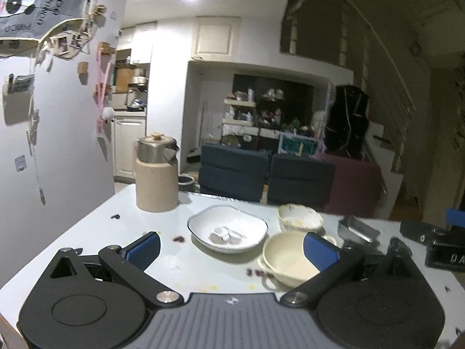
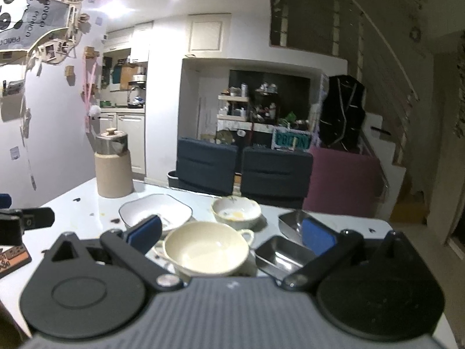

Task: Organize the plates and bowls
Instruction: 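Reach the left tool to the white ginkgo-leaf plate rim and close it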

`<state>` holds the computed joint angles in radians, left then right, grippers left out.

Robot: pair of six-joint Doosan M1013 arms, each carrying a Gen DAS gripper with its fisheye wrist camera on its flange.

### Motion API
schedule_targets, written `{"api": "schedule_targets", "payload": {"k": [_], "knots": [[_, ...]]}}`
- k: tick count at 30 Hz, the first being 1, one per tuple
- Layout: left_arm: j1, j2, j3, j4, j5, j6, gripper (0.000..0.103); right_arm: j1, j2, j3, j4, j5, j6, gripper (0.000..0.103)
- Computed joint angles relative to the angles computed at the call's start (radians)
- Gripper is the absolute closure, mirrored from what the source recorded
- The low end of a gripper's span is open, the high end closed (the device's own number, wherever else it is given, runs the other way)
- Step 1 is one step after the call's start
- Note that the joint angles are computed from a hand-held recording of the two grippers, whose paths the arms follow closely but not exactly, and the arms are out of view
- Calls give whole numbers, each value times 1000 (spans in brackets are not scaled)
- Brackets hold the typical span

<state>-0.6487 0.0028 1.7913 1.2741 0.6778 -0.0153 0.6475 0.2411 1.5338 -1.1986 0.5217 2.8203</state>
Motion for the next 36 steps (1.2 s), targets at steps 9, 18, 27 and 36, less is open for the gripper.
{"api": "schedule_targets", "payload": {"k": [9,18,27,36], "knots": [[60,39,-64,-64,4,-26,0,-24,91,-123,33,-32,-85,0],[131,125,-182,-290,63,149,0,-60,196,-259,195,-93,-246,0],[203,217,-276,-495,96,226,1,-90,327,-446,392,-45,-357,0],[262,314,-367,-747,76,363,17,-127,447,-596,667,-21,-577,0]]}}
